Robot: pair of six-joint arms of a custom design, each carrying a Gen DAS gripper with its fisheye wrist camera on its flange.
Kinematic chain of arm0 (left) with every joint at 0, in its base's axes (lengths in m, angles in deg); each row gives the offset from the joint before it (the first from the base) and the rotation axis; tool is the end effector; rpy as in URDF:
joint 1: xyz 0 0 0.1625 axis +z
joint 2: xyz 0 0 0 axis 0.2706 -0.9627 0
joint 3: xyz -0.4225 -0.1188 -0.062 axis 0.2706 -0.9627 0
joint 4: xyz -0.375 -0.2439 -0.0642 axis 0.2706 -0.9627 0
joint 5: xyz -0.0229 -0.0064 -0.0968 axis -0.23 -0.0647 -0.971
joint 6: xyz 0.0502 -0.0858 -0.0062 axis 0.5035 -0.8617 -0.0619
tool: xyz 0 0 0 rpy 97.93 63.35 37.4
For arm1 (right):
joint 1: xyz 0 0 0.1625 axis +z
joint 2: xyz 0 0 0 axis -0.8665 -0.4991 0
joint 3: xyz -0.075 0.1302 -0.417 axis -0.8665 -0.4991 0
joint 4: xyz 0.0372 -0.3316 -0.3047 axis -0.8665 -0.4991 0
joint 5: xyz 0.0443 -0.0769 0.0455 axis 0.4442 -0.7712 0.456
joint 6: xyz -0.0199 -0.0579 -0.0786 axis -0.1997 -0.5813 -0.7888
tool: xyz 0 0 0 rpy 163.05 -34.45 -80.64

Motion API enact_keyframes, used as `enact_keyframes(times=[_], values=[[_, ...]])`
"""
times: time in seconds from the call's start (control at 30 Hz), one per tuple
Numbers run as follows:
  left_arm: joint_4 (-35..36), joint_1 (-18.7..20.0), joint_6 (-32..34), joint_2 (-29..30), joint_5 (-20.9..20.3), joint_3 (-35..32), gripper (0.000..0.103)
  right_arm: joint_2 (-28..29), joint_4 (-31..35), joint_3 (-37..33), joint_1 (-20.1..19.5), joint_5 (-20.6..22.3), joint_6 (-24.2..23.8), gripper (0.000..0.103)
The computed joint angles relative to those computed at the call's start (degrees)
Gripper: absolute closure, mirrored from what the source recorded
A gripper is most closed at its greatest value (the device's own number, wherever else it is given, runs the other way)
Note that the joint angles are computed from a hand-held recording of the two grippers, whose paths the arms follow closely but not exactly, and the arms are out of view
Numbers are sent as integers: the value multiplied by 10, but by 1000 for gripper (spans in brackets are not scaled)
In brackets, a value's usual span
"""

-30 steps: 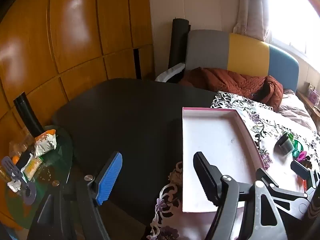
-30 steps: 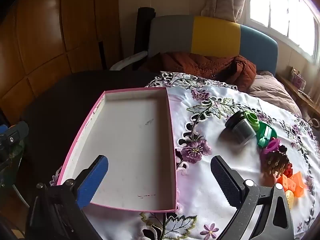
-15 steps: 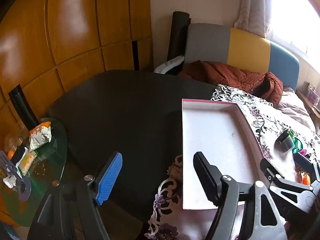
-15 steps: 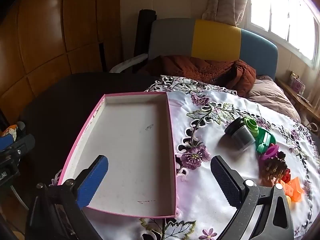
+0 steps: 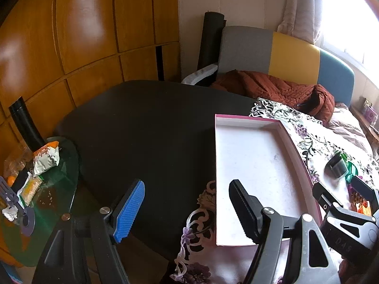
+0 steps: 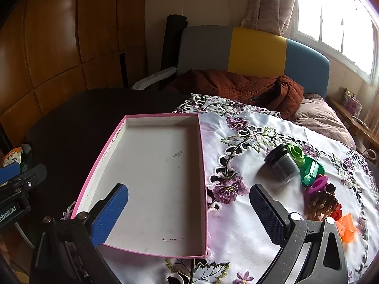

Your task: Organize rigid objects

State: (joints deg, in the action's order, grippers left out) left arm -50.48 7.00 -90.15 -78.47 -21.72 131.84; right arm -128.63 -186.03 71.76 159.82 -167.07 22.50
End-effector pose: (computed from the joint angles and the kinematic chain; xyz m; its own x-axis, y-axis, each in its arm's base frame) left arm -0.2056 -0.3170 0.0899 -0.4929 -0.7054 -0.5094 0.1811 0.4895 -0.8530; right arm 0.1840 -0.4322 0.0976 -0.5466 -0.6102 0.5735 -0.8232 0.5172 -0.2344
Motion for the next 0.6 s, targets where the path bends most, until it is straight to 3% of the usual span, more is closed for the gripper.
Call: enact_keyframes(times=[0.6], values=[[-53,2,60,-12,15,14,28,-2,11,-6,-4,5,-7,0]])
